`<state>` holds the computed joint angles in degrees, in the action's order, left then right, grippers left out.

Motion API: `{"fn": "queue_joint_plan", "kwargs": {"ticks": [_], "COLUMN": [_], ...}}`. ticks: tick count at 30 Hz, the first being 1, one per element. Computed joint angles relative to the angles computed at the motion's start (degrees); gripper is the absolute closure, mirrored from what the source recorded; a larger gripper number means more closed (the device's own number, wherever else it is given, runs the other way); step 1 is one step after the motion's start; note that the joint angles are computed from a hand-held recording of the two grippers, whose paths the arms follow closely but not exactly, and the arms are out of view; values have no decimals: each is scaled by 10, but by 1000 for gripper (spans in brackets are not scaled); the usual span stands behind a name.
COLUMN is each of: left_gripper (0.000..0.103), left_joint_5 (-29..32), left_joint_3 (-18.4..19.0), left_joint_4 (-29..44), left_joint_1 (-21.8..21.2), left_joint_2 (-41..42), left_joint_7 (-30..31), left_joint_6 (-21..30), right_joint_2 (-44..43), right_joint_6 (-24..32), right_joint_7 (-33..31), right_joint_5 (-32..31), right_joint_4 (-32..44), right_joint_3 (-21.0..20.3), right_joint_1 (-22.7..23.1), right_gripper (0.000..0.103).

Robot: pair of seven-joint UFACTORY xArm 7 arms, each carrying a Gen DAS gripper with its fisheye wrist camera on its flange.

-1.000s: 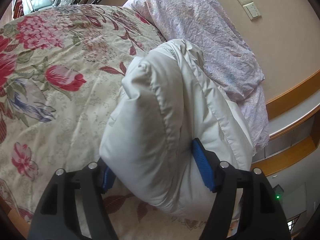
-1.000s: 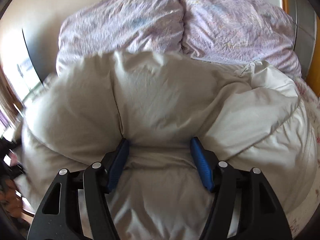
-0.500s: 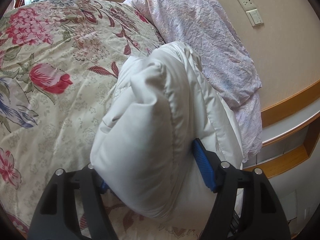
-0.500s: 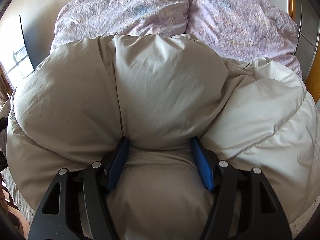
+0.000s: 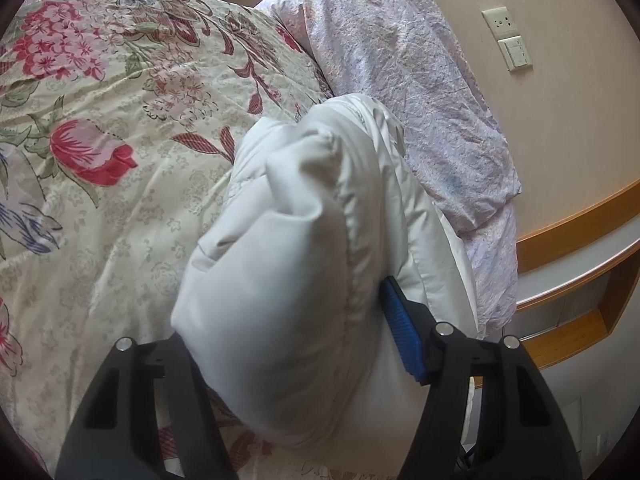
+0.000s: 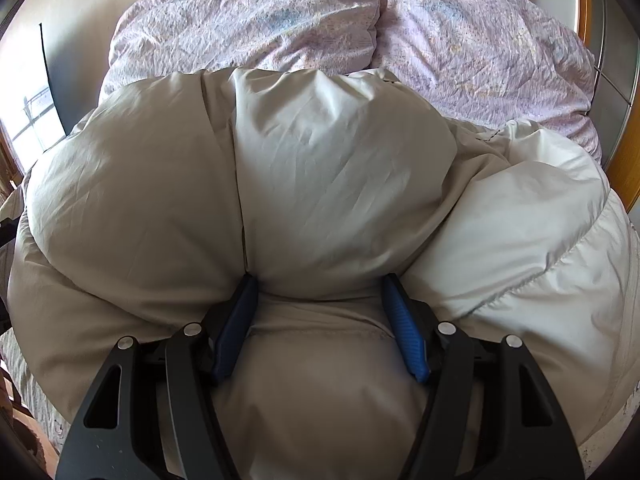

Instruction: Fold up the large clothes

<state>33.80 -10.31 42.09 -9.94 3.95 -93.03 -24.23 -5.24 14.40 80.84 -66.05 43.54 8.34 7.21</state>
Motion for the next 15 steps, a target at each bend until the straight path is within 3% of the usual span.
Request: {"fn": "queue_joint_plan", "kwargs": {"ticks": [5, 9, 11, 13, 15], "left_gripper": [38, 38, 38, 40, 51], "left_joint_5": [5, 10, 7, -6, -14], "left_joint_3": [0, 1, 2, 3, 5], "left_joint_4": [0, 1, -2, -7, -11], "left_joint_1": [4, 8, 8, 6, 4], "left_joint_2": [4, 7, 7, 7, 5], "left_joint_7": [-13, -24, -24, -16, -10], "left_joint_6": [-12, -22, -26, -33, -40], "right_joint_2": [0, -6, -5, -4, -3], "right_joint_6": [8, 31, 35, 38, 36], "right_joint_7": [1, -46, -36, -26, -21], "right_joint_5": [-1, 59, 48, 38, 32], "right_joint_4": [1, 1, 2, 3, 4], "right_joint_3": [1, 4, 8, 10, 8], "right_joint_1": [2, 12, 10, 10, 9], "right_gripper": [37, 37, 37, 37, 37]}}
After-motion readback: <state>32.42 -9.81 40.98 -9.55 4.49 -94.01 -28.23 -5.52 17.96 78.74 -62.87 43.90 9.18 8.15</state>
